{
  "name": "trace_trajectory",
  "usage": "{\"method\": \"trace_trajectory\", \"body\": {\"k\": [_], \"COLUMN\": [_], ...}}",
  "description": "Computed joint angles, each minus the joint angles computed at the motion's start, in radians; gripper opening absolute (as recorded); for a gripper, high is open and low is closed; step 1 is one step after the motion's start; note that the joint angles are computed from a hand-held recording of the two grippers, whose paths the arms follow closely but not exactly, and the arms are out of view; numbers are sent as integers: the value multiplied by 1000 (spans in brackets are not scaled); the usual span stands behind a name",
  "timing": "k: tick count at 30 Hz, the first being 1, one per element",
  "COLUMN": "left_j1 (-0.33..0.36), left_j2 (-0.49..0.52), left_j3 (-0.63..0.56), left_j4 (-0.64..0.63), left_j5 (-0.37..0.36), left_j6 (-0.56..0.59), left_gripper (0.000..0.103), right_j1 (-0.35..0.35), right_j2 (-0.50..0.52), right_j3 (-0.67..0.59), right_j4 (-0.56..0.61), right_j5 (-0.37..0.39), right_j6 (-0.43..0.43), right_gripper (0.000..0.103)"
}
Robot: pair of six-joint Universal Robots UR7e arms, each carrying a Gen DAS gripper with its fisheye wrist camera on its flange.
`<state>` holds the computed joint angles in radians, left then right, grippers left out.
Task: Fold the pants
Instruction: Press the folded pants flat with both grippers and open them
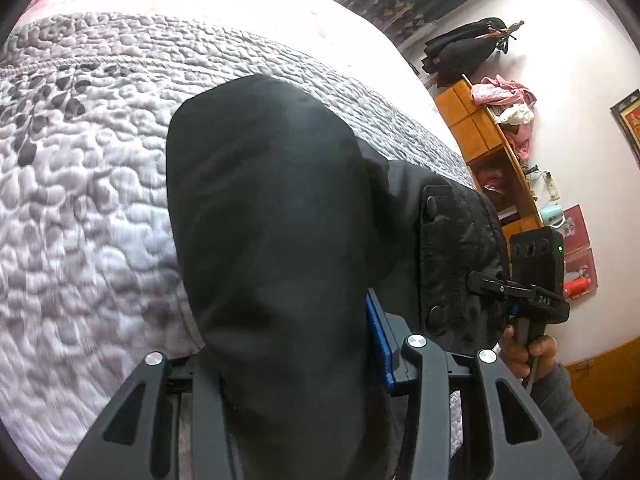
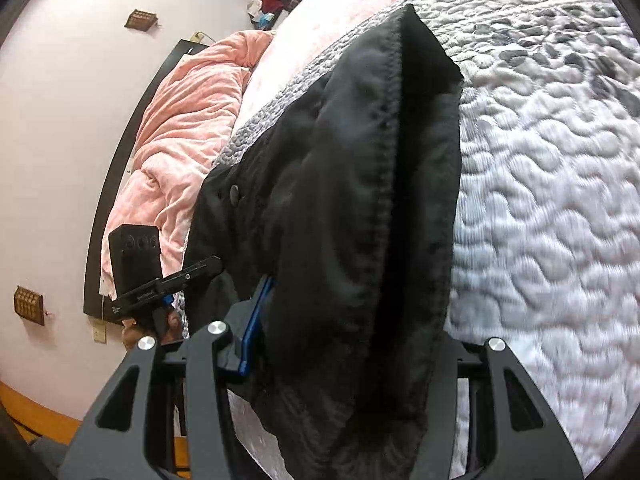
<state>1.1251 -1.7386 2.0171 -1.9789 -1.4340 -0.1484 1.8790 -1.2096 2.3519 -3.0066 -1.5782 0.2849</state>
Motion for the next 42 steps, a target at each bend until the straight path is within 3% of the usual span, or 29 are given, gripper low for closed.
{"method": "trace_trajectory", "body": {"k": [2, 5, 6, 9, 11, 12, 13, 15, 16, 19, 21, 25, 28, 31, 34, 37, 39, 42], "left_j1": [38, 87, 106, 135, 119, 109, 85, 4, -25, -64, -62, -13, -28, -90, -135, -154, -135, -147], "left_j2": [25, 40, 39, 5, -41, -57, -89, -110, -98, -35, 21, 67, 7, -117, -198, -231, -233, -244], "left_j3": [-11, -1, 5, 22, 31, 34, 44, 48, 41, 16, -6, -23, -3, 58, 105, 162, 184, 194], "left_j4": [1, -16, -26, -39, -55, -74, -105, -131, -132, -100, -36, -25, -44, -37, 32, 102, 96, 97], "left_j5": [-20, -45, -60, -81, -51, -35, 9, 164, 221, 308, 355, 323, 296, 321, 338, 358, 326, 335], "left_j6": [-1, -12, -23, -67, -90, -95, -108, -137, -139, -173, -211, -250, -270, -267, -332, -378, -375, -384], "left_gripper": [44, 60, 68, 76, 77, 83, 88, 91, 91, 95, 95, 99, 98, 98, 98, 98, 99, 97], "right_j1": [-25, -70, -81, -74, -53, -39, -12, 21, 20, 41, 35, -9, 42, 133, 171, 166, 127, 93], "right_j2": [4, 12, 14, -8, -67, -83, -123, -161, -171, -111, -48, 11, -16, -103, -135, -109, -92, -92], "right_j3": [8, 13, 13, -1, -3, -7, 1, -3, -12, -84, -129, -139, -138, -74, -3, 41, 74, 90], "right_j4": [0, 20, 36, 106, 150, 153, 126, 64, 42, 70, 107, 125, 120, 107, 103, 85, 35, 12], "right_j5": [4, 12, 1, -33, -79, -113, -189, -214, -167, -132, -135, -166, -164, -142, -124, -150, -134, -98], "right_j6": [1, 14, 18, 48, 73, 83, 85, 76, 66, 38, 66, 128, 128, 98, 148, 182, 200, 218], "right_gripper": [53, 67, 76, 80, 80, 81, 81, 81, 81, 81, 81, 79, 81, 86, 86, 85, 85, 87]}}
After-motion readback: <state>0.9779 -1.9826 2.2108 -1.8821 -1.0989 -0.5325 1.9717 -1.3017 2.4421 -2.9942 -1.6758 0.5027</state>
